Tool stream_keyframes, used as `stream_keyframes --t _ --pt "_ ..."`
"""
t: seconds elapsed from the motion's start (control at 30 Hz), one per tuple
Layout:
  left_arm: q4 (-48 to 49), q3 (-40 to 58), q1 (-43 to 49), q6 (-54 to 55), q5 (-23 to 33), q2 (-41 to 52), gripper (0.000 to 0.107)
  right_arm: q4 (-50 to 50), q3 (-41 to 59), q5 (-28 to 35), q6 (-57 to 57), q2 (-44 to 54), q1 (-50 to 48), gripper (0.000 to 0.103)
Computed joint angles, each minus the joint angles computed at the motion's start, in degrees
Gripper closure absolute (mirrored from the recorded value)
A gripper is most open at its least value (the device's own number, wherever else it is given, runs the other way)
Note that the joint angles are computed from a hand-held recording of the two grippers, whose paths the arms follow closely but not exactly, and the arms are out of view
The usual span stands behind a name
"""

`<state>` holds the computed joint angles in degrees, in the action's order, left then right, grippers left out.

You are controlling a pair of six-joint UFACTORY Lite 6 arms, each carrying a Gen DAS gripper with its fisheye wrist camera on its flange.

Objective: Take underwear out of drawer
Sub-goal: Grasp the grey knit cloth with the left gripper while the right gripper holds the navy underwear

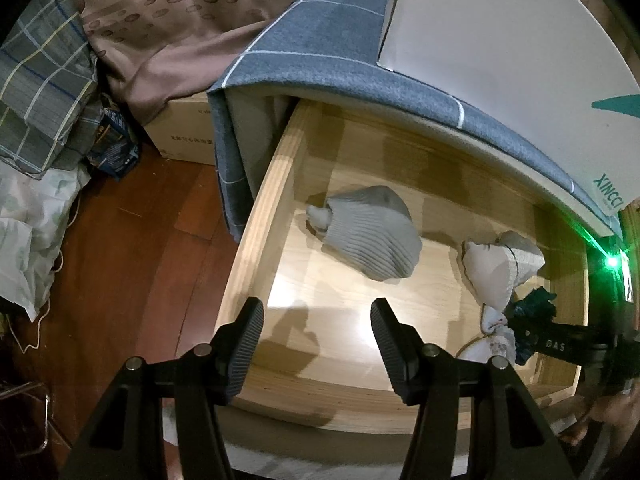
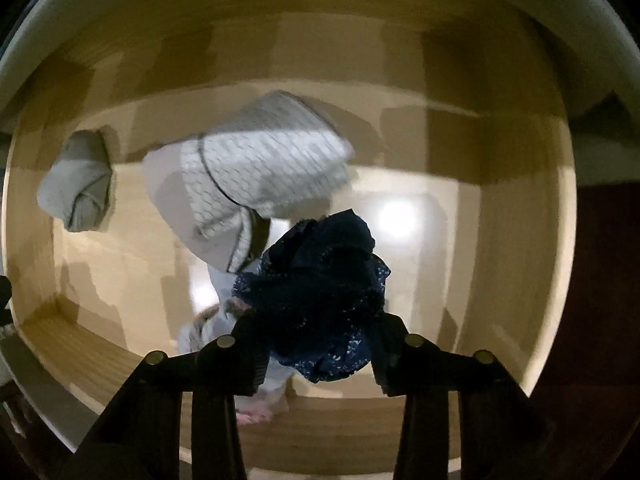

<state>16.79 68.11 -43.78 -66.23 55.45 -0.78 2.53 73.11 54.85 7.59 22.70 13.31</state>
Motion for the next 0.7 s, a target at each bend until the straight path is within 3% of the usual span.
stream_keyframes --t 0.4,0.7 --pt "0.03 0.18 -0.55 -0.47 0.37 0.42 0.05 -0.12 -4.71 2.82 -1.98 -3.31 -3.11 0.071" --pt "-0.94 0.65 0.05 0.89 0.73 1.17 0.05 1.42 -8.48 2.24 -6.67 -3.55 -9.25 0.064"
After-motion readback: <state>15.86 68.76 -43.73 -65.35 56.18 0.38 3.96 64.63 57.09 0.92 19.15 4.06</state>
